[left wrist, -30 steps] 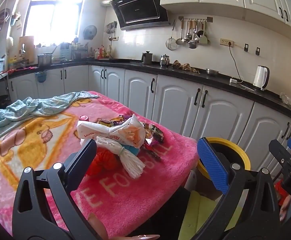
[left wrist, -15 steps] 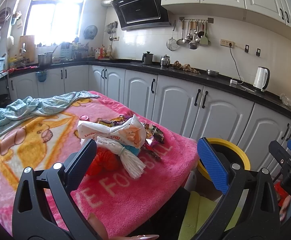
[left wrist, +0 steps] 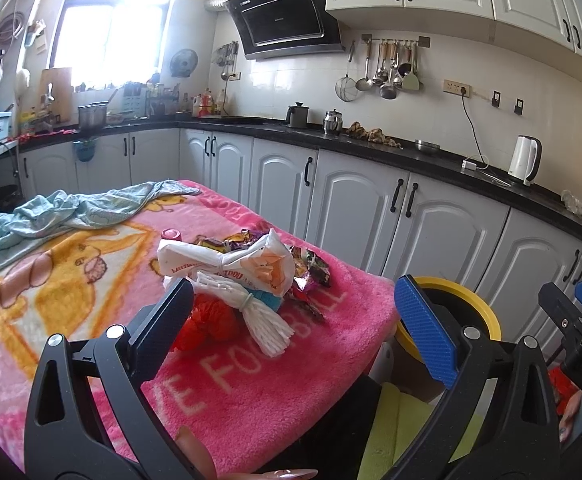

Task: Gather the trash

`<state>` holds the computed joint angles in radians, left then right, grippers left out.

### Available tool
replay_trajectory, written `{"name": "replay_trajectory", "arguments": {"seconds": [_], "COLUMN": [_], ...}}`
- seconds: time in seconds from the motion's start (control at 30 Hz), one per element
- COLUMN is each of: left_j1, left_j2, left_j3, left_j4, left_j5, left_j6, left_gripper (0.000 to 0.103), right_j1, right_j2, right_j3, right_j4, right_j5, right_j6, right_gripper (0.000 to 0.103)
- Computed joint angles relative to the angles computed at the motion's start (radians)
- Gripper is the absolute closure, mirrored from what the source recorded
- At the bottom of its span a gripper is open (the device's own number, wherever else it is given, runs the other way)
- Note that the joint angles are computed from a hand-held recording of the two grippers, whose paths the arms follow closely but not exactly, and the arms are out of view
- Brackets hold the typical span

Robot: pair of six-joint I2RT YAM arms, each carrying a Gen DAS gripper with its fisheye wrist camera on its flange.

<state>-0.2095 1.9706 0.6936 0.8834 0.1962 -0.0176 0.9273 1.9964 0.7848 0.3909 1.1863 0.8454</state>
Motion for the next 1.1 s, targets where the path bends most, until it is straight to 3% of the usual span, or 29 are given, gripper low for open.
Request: {"name": "replay_trajectory", "arguments": {"seconds": [0.7, 1.1], "left_j1": [0.006, 0.140], "left_j2": [-0.015, 0.050], "left_j3": [-0.004, 0.096], "left_j4": [-0.024, -0.112], "left_j5": [0.003, 0.036], "left_j6": [-0.010, -0.067], "left_gripper": [0.011, 0.011], "right_j1": [-0.003, -0.033], "right_j2": [0.017, 0.043], "right_j3": [-0.009, 0.041], "right_j4": [0.035, 0.149], "right_j5": [-0.013, -0.154], "right_j6": [-0.015, -0.240], "right_gripper": [0.006, 0.006]}}
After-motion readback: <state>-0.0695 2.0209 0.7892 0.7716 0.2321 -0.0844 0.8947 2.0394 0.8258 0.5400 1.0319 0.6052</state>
